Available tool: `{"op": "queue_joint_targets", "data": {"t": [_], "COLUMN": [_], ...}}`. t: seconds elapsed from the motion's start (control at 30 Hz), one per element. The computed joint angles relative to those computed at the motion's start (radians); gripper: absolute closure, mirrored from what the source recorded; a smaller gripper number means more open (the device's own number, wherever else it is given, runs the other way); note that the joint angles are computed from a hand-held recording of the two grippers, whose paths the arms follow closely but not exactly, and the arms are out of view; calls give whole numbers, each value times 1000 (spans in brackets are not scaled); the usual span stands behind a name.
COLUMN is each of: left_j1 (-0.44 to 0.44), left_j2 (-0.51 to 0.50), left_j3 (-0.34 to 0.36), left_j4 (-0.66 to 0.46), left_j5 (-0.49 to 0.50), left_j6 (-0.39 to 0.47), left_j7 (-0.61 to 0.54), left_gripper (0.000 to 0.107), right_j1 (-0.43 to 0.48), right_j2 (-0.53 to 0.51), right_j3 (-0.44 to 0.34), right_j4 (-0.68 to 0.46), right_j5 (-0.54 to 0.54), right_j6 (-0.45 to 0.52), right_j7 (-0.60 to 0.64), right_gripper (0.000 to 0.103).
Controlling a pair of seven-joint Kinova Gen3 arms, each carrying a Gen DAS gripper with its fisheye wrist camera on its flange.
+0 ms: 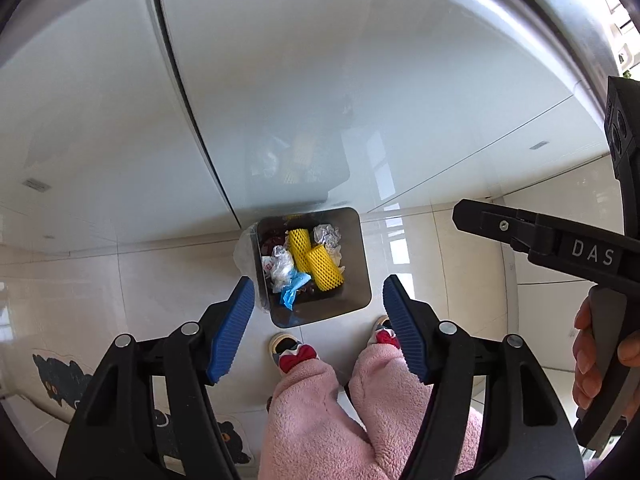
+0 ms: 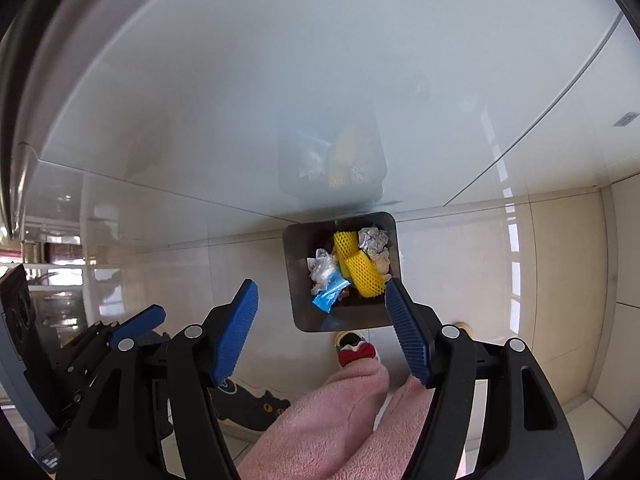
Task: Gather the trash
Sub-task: 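Raise both tools toward the red snack bag and clear bag on the counter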
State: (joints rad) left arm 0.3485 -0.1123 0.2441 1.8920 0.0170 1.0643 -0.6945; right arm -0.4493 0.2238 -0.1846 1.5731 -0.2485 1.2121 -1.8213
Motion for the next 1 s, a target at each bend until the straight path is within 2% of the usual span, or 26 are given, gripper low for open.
{"op": "queue_joint_targets", "data": {"t": [0.13,0.2,0.3,0.53,0.73,0.9,1.0], "left_j1": [8,11,8,-7,14,32,41], "left_j2": [-28,-37,-33,20,110,227,299], "left_j3": [25,39,46,47,18,-44,-86], "left_j4": [-127,-183,-283,-484,-632,-780,-885], "left_j5": [-54,-88,-126,-226,-311,-334,-334], "left_j6": [113,158,225,293,307,320,335], "left_j7": [1,4,-16,-51,-112,-164,-192], "left_gripper": [37,33,33,29,26,26,26], "right_j1": [-10,-7,9,70,116,136,159], "right_j2": [-74,-112,-150,-168,-98,-6,77], "right_j3": [8,9,15,46,69,78,83], "right_j4": [-57,-84,-143,-309,-464,-582,-699], "right_j5": [58,74,84,97,90,103,83], "right_j6": [63,88,125,166,166,166,204], "right_j7": [-40,-49,-48,-46,-26,19,54], "right_gripper": [17,13,13,12,12,12,12]}}
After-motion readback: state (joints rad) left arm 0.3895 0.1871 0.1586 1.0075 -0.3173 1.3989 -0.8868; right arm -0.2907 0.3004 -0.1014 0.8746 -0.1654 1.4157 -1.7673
